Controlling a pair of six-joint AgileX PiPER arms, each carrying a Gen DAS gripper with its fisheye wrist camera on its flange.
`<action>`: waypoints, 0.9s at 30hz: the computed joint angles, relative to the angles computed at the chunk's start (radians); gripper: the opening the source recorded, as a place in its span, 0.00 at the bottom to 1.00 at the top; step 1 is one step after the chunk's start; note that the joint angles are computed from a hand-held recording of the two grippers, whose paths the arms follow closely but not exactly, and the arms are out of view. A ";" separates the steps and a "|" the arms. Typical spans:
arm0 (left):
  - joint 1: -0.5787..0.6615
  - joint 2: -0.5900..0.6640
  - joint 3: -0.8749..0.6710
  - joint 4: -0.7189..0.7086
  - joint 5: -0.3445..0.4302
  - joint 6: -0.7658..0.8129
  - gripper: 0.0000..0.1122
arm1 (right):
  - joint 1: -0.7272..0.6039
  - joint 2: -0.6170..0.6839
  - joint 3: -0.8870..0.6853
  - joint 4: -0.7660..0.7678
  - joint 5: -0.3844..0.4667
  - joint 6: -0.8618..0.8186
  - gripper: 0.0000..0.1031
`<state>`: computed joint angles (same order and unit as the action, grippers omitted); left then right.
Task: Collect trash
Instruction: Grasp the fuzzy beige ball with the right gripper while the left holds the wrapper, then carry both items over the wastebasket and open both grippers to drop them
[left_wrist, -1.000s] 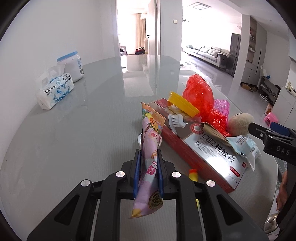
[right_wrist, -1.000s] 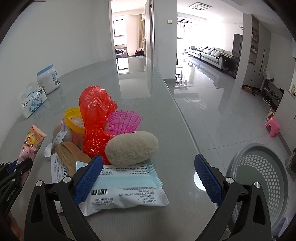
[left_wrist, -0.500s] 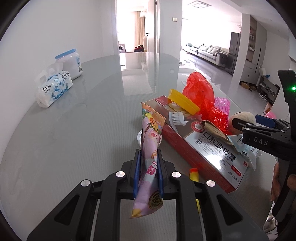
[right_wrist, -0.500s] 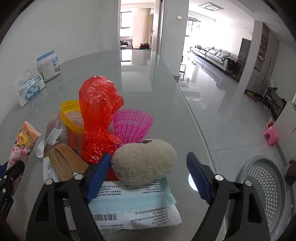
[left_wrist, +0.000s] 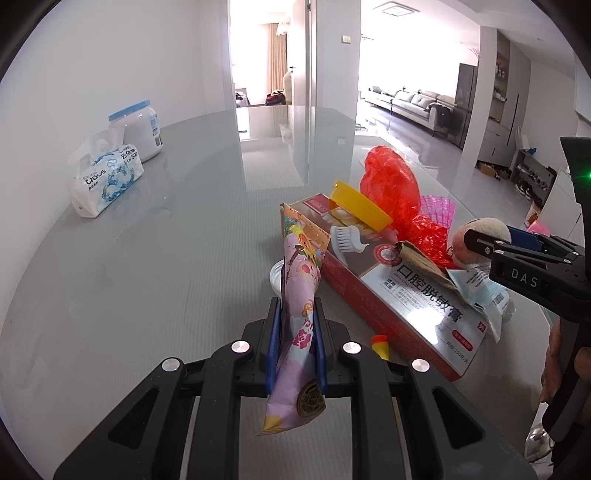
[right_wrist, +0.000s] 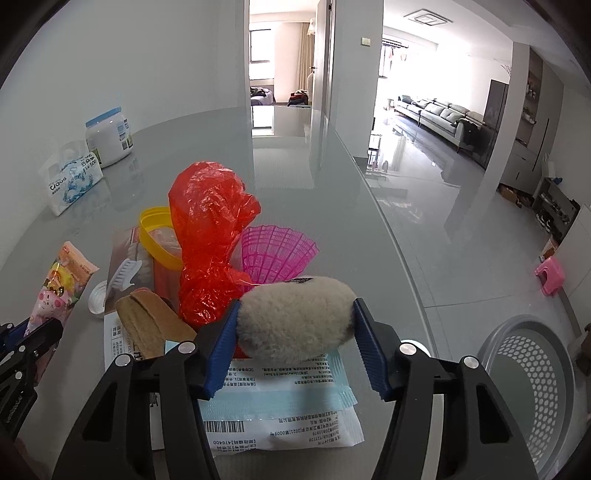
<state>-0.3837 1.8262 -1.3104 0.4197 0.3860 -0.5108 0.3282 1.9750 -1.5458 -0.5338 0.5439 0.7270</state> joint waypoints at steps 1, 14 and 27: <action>-0.004 -0.004 -0.002 0.003 0.003 -0.001 0.15 | -0.004 -0.015 0.018 -0.005 -0.011 0.008 0.56; -0.100 -0.037 -0.028 0.048 0.045 -0.049 0.15 | -0.062 -0.213 0.230 -0.022 -0.114 0.045 0.56; -0.268 0.043 -0.167 0.063 0.125 -0.084 0.15 | -0.237 -0.461 0.543 0.066 -0.210 -0.002 0.56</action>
<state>-0.6516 1.8693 -1.4776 0.4829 0.5106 -0.5946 0.0915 1.5143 -1.0028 -0.4681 0.3341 0.7252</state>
